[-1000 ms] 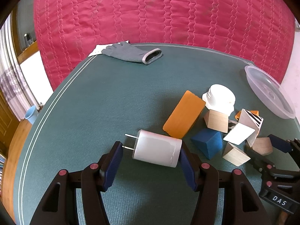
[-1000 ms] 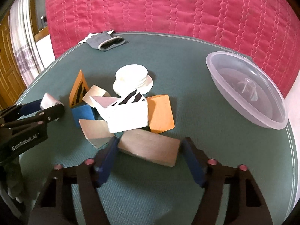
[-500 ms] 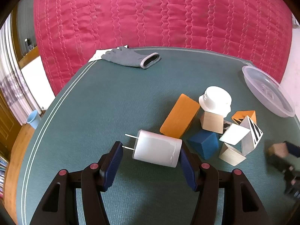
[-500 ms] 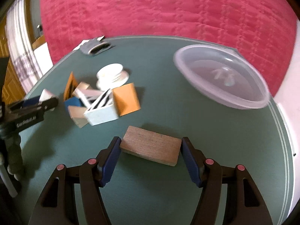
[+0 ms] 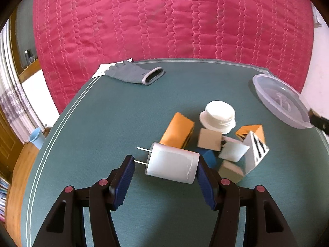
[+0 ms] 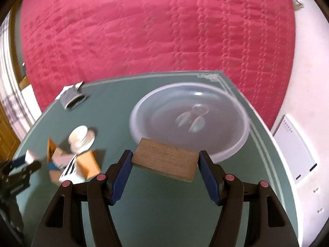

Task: Organize rigid objects
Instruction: 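Carry the wooden block into the clear basin and open the right gripper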

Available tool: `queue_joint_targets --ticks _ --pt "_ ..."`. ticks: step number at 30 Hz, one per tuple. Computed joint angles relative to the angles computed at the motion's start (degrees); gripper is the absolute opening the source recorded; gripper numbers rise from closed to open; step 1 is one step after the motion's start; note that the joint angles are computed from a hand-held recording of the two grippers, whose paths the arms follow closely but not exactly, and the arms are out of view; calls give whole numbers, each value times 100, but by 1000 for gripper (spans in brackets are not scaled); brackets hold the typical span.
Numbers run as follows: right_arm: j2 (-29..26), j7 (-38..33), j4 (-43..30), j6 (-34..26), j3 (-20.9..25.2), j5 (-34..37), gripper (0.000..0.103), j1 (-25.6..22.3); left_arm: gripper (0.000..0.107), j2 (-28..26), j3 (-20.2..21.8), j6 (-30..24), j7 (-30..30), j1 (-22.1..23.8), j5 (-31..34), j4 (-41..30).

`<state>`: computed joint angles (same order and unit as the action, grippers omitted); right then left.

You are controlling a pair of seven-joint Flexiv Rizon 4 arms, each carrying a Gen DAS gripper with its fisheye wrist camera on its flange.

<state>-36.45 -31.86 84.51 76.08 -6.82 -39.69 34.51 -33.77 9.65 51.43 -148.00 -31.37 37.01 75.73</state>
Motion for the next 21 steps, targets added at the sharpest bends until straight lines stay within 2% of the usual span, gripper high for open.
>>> queue_joint_targets --ticks 4,7,12,15,19,21 --pt "-142 -4 -271 -88 -35 122 66 -143 62 -23 -27 -14 52 -59 32 -115" --pt "-368 -250 -654 -292 173 394 66 -354 62 -55 -44 -49 113 -96 33 -223" --pt "-642 -535 -1083 -486 237 659 66 -453 62 -137 -66 -153 242 -158 7 -433" --pt "-744 -609 -1205 -442 260 842 68 -508 62 -198 -75 -237 328 -192 -25 -576" --pt "-708 -350 -1023 -135 -40 841 75 -414 62 -318 -99 -338 450 -224 -94 -814" --pt "-692 -299 -967 -50 -56 868 75 -431 62 -405 -115 -375 537 -237 -147 -965"
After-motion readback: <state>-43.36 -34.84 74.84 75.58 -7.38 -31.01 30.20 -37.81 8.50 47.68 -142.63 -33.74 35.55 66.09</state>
